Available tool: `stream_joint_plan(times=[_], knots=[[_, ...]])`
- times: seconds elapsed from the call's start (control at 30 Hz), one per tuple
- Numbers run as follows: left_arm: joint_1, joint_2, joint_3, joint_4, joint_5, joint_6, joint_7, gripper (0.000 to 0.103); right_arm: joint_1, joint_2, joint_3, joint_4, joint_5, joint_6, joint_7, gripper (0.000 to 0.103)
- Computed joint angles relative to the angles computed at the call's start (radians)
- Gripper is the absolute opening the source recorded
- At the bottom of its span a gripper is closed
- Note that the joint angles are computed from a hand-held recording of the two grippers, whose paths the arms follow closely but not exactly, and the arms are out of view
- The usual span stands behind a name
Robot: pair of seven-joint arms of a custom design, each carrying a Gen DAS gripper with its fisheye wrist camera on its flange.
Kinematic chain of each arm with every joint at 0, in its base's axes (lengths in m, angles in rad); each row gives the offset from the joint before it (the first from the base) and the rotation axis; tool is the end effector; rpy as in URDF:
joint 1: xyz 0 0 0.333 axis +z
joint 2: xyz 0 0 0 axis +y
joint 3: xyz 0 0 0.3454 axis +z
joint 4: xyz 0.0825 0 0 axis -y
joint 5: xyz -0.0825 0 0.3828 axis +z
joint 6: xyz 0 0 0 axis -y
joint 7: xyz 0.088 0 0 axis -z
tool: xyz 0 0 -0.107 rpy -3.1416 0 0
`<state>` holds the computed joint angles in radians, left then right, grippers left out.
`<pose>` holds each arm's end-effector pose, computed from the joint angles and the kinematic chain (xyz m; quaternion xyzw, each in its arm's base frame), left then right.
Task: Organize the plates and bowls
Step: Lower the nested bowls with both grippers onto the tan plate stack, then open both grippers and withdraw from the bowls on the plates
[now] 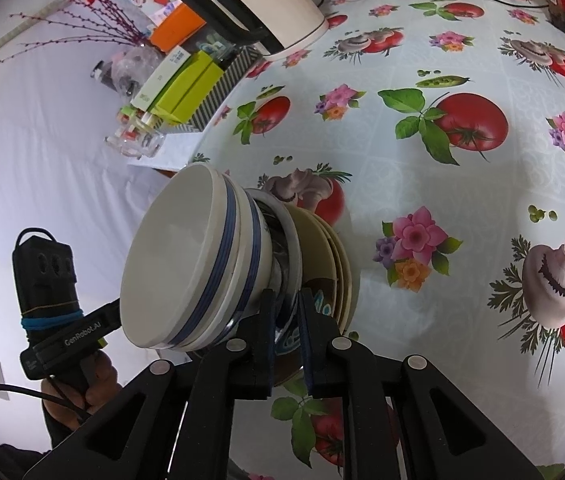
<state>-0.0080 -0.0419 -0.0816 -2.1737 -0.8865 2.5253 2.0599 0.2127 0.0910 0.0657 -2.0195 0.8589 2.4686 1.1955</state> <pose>0.5548 -0.0426 0.4795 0.6809 -0.6394 0.3562 0.0238 0.5813 0.1634 0.4736 -0.6797 0.6419 0.0930 0.3424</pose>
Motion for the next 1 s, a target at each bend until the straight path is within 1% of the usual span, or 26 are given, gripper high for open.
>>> stream_joint_plan(times=[0.17, 0.27, 0.33, 0.5, 0.57, 0.8, 0.9, 1.0], knots=[[-0.002, -0.009, -0.001, -0.011, 0.019, 0.015, -0.011, 0.01, 0.003, -0.012, -0.002, -0.009, -0.02, 0.004, 0.004, 0.019], [-0.007, -0.02, -0.002, -0.024, 0.043, 0.038, -0.027, 0.01, 0.004, -0.023, -0.003, -0.02, -0.025, 0.011, 0.0, 0.025], [-0.01, -0.024, 0.0, -0.03, 0.058, 0.048, -0.039, 0.01, 0.005, -0.032, -0.004, -0.03, -0.022, 0.015, -0.007, 0.032], [-0.02, -0.036, 0.008, -0.045, 0.074, 0.063, -0.054, 0.011, 0.015, -0.056, -0.003, -0.05, -0.025, 0.032, -0.024, 0.041], [-0.024, -0.038, 0.009, -0.049, 0.074, 0.07, -0.05, 0.011, 0.021, -0.065, -0.003, -0.058, -0.038, 0.044, -0.026, 0.042], [-0.027, -0.043, 0.018, -0.049, 0.068, 0.062, -0.041, 0.012, 0.027, -0.07, -0.006, -0.066, -0.025, 0.045, -0.031, 0.046], [-0.032, -0.051, 0.015, -0.056, 0.071, 0.089, -0.029, 0.012, 0.028, -0.073, -0.007, -0.069, -0.023, 0.046, -0.036, 0.047], [-0.036, -0.058, 0.017, -0.061, 0.087, 0.104, -0.035, 0.016, 0.032, -0.084, -0.006, -0.076, -0.036, 0.052, -0.041, 0.052]])
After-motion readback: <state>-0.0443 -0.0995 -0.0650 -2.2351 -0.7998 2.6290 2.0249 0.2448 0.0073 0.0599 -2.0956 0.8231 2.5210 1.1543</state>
